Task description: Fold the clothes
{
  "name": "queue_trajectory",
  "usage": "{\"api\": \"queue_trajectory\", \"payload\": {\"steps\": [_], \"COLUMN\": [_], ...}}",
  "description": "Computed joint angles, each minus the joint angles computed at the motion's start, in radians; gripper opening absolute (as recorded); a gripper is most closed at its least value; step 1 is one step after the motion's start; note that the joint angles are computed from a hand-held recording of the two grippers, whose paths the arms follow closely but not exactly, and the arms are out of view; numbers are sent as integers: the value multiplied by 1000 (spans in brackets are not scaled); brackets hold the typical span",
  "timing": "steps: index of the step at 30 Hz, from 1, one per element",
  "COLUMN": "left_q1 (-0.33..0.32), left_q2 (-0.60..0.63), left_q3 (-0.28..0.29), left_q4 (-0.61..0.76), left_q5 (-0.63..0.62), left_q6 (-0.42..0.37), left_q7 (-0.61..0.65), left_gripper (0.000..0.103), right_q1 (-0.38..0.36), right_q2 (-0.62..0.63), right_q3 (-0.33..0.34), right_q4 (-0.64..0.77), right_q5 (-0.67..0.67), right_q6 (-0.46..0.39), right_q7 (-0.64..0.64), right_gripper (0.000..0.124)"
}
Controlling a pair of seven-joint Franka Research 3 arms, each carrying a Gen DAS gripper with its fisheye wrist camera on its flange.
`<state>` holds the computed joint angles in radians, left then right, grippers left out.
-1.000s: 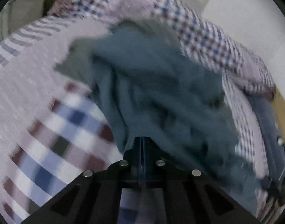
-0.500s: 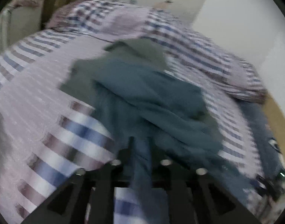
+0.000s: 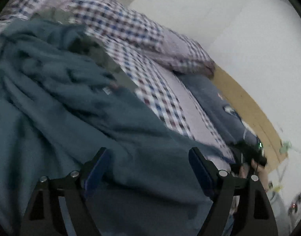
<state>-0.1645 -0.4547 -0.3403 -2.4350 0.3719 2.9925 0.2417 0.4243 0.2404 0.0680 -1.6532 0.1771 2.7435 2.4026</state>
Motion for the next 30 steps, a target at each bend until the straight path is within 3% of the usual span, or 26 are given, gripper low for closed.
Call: {"api": "queue_trajectory", "payload": {"steps": [2, 4, 11, 17, 21, 25, 26, 27, 30], "left_q1": [-8, 14, -20, -4, 17, 25, 25, 24, 22], "left_q2": [36, 45, 34, 35, 40, 42, 38, 39, 38], "left_q3": [-12, -34, 31, 6, -15, -23, -23, -21, -17], "left_q4": [40, 54, -19, -11, -4, 1, -4, -3, -6], "left_q5": [21, 57, -18, -20, -9, 6, 8, 10, 12], "left_q6": [-68, -75, 75, 55, 49, 46, 48, 48, 51], "left_q7": [38, 19, -29, -18, -33, -45, -48, -47, -46], "left_gripper": [85, 85, 85, 85, 85, 85, 85, 85, 85], "right_q1": [-4, 2, 54, 74, 22, 21, 22, 24, 14], "right_q2": [-7, 10, 44, -12, -12, 15, 22, 30, 58], "right_q3": [-4, -9, -59, -92, -45, -40, -40, -40, -27], "right_q4": [-11, 20, 96, 60, 40, 67, 76, 86, 116], "right_q5": [3, -28, -211, -414, -333, -331, -333, -333, -285], "right_q6": [-10, -55, -153, -200, -192, -198, -200, -209, -218], "right_q7": [10, 9, 103, 296, 245, 202, 191, 178, 113], "right_gripper": [67, 67, 65, 65, 66, 65, 58, 41, 6]}}
